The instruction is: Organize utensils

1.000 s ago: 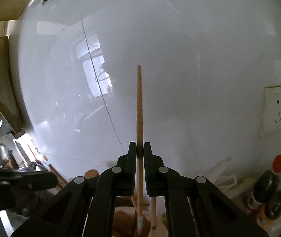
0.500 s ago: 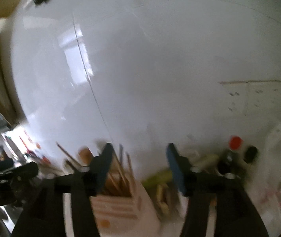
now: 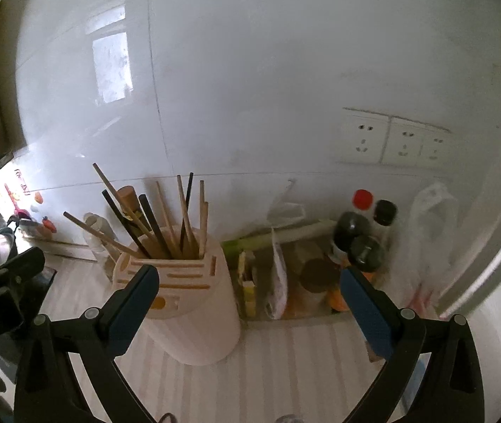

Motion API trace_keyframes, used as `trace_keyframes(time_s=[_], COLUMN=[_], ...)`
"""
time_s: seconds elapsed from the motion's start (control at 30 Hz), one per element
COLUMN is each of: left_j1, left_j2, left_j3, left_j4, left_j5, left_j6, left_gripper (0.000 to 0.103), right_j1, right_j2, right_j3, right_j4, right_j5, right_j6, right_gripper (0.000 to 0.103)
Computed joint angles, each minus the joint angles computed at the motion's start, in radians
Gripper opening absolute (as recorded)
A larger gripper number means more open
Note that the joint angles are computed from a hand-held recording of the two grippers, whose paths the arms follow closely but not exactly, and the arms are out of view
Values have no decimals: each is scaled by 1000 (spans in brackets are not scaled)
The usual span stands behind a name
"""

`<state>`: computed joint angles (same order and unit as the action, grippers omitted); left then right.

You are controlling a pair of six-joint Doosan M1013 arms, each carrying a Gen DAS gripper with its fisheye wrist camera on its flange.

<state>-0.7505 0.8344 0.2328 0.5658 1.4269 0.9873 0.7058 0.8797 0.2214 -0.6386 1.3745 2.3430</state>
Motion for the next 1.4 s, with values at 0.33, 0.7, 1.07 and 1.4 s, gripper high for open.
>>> trace_keyframes(time_s=[0.33,0.7,1.07,1.4], left_j1=[-72,-181,-226,-229], left_j2=[-192,-355,-424,-442], left_j3=[291,487,561,590], left_j4=[88,213,237,250], left_j5=[-103,-50,-19,-28], left_j6=[-136,-288,-321,-300], left_gripper=[103,103,103,103], right_j1=[65,172,246,267], right_j2=[-187,-365,-419,-405], right_j3=[269,486,535,507], right_j4=[-144,-253,-287,-327], right_j5=[-62,-76,-31,4], right_j6=[106,181,223,230], right_gripper=[103,103,103,103])
